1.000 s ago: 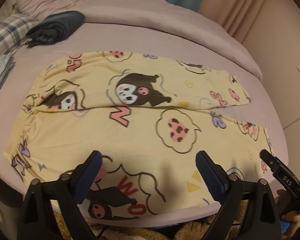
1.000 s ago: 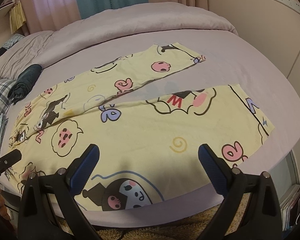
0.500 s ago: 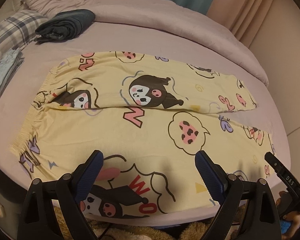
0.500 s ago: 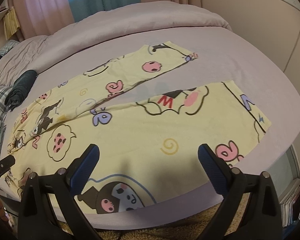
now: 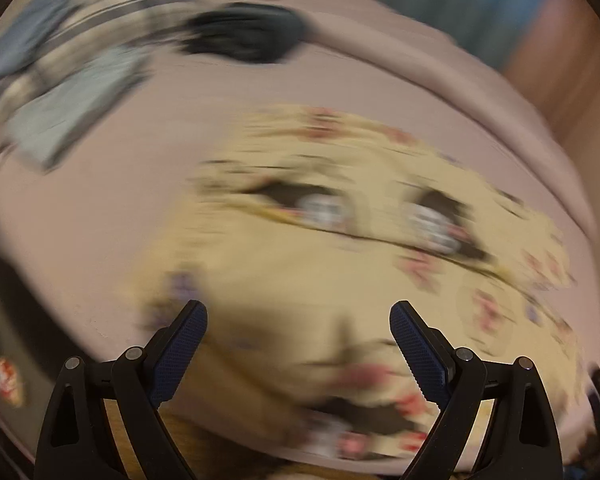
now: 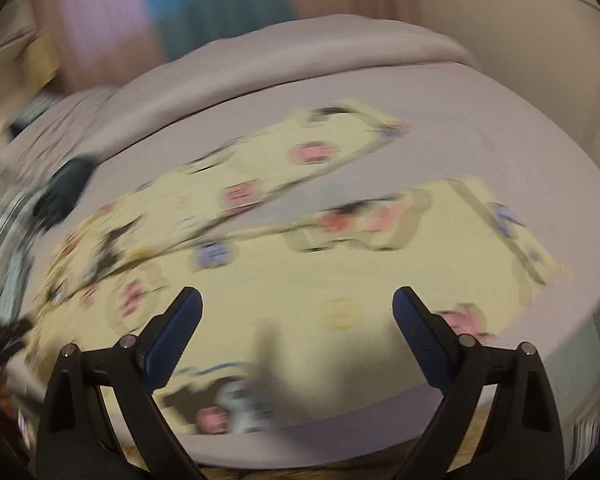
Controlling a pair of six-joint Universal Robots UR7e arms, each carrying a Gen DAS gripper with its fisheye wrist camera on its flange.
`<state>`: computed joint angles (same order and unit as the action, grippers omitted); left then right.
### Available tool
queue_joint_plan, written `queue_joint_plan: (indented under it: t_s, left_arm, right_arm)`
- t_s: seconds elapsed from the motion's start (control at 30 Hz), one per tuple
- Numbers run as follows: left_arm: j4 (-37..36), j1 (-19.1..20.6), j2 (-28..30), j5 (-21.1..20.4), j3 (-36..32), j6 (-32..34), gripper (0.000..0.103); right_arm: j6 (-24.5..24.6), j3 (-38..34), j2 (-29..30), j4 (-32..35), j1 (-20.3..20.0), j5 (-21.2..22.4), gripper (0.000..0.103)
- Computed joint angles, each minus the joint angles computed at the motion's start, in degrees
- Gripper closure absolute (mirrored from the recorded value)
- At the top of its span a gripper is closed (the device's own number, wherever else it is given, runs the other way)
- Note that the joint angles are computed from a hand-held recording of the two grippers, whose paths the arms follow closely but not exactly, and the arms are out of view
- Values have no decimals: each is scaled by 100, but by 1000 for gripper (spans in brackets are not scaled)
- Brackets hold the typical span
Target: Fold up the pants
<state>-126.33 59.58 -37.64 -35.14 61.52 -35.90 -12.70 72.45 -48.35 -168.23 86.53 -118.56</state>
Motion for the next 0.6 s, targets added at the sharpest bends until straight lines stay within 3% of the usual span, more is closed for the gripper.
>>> queue_joint_plan:
  t_s: [0.17,0.33,0.43,0.5,0.6]
  left_arm:
    - [407,236,-557,228,562,-1072,9]
    - [930,323,-715,483,688,-1737,9]
    - [902,403,-716,339,719,-1790,9]
    - [707,447,-688,133,747,-1674,9]
    - [521,412,-646,276,825,-1527,10]
  right_arm:
    - [387,-4,-167,-357,-337,-811,12]
    - [809,-64,-339,-335,-687,-1173,16]
    - [1093,-57,-406,-198,-846,-1074,19]
    - [1405,-26,-467,74,-968,-730,21]
    - [1556,-13,-462,254,-1049,-309,27]
